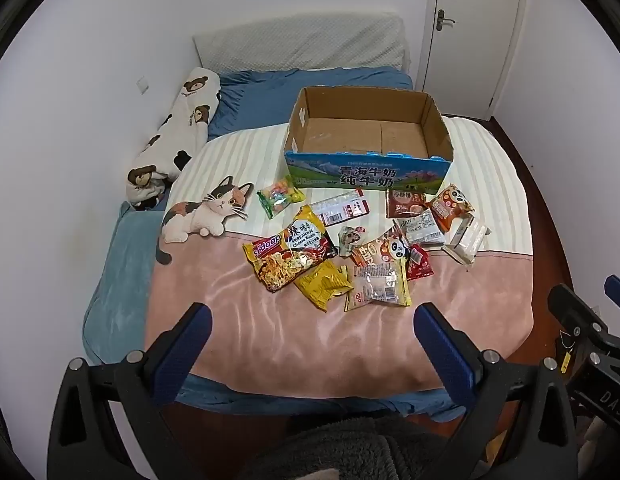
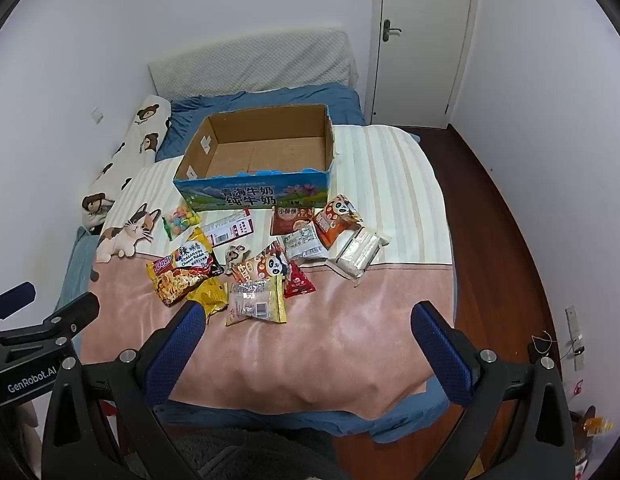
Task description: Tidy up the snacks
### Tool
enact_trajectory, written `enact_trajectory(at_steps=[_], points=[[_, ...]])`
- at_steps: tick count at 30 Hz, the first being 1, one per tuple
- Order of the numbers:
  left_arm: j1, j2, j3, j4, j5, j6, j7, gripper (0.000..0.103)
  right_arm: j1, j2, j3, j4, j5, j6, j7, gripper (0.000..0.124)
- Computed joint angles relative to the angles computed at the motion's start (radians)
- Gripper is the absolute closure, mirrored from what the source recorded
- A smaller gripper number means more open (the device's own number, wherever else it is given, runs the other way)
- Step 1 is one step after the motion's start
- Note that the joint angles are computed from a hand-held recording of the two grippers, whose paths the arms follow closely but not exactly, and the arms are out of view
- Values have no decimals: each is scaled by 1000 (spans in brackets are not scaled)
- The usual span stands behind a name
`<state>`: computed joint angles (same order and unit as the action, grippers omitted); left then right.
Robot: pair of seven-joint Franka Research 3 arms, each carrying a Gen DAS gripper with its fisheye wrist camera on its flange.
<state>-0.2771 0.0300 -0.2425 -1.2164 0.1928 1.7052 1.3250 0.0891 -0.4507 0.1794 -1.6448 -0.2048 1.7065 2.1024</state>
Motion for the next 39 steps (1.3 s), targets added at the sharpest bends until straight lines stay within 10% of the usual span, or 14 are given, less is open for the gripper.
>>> enact_trajectory(at_steps=[39], points=[[3, -11, 1, -19, -2, 22, 4, 0, 1, 9, 4, 7, -26, -4, -2, 21]])
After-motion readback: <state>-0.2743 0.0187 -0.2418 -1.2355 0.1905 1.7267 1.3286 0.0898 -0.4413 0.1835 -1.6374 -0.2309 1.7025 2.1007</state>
